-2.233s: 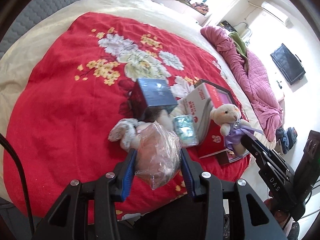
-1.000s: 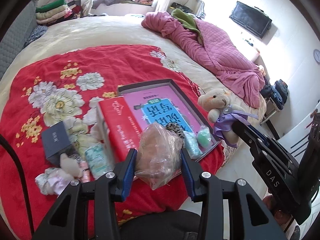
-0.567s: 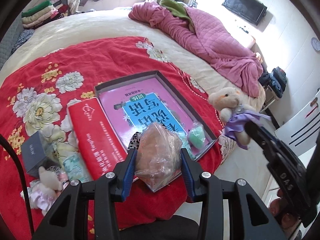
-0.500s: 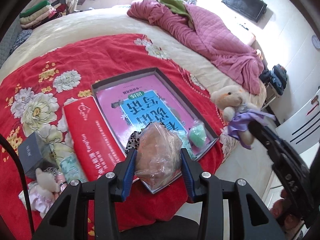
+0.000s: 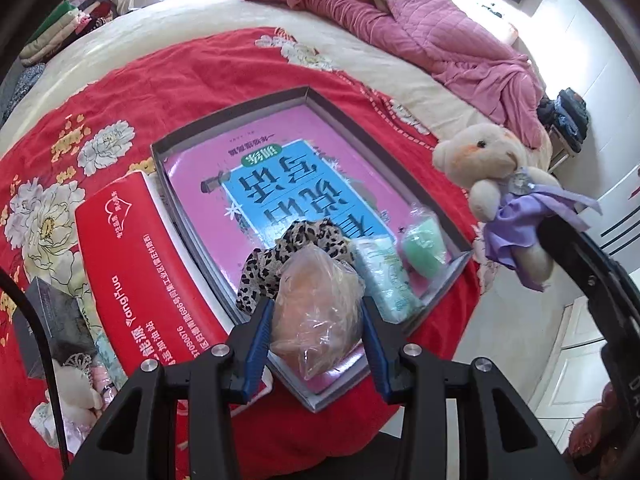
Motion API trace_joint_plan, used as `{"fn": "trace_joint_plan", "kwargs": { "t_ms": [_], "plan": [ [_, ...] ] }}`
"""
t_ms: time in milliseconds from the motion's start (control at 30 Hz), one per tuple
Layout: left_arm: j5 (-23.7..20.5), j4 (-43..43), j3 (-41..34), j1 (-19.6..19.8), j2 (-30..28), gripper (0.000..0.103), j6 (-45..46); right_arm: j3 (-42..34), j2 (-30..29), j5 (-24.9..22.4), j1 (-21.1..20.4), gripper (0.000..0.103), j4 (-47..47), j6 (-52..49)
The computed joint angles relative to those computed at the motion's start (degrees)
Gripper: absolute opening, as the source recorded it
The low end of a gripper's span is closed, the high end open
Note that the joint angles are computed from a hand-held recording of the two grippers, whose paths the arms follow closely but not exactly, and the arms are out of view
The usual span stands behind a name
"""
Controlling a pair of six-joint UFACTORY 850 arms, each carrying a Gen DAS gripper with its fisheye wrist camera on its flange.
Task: Organize soft objects
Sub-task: 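Lower both items into the tray and open both tools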
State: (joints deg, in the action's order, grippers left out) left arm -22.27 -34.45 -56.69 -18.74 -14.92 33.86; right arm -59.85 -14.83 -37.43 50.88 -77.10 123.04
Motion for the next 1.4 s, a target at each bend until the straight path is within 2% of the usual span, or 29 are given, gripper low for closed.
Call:
{"fn": "trace_joint_plan", "kwargs": {
  "t_ms": [567,833,1033,1400],
  "plan": [
    [0.3,-0.2,-1.4,0.5,-3.1,0.043,0.8,-1.4,-4.9,6.9,-2.0,0.018,-2.7,1.0],
    [0.0,-1.2,-1.6,0.8,-3.4,0.043,1.5,-3.2,-8.1,10.0,-3.6,0.018,1.9,-4.4],
    [-0.2,-2.3,-1.5,1.0,-3.4,0.043,2.8,-4.6,-10.4,9.3,-3.8,0.018,5.0,-7.4],
    [-0.2,-2.9,-1.4,1.1,-3.3,0.043,3.5,-4.6,-11.9,9.5,-5.6,0.02,6.6,-5.4]
  ]
}}
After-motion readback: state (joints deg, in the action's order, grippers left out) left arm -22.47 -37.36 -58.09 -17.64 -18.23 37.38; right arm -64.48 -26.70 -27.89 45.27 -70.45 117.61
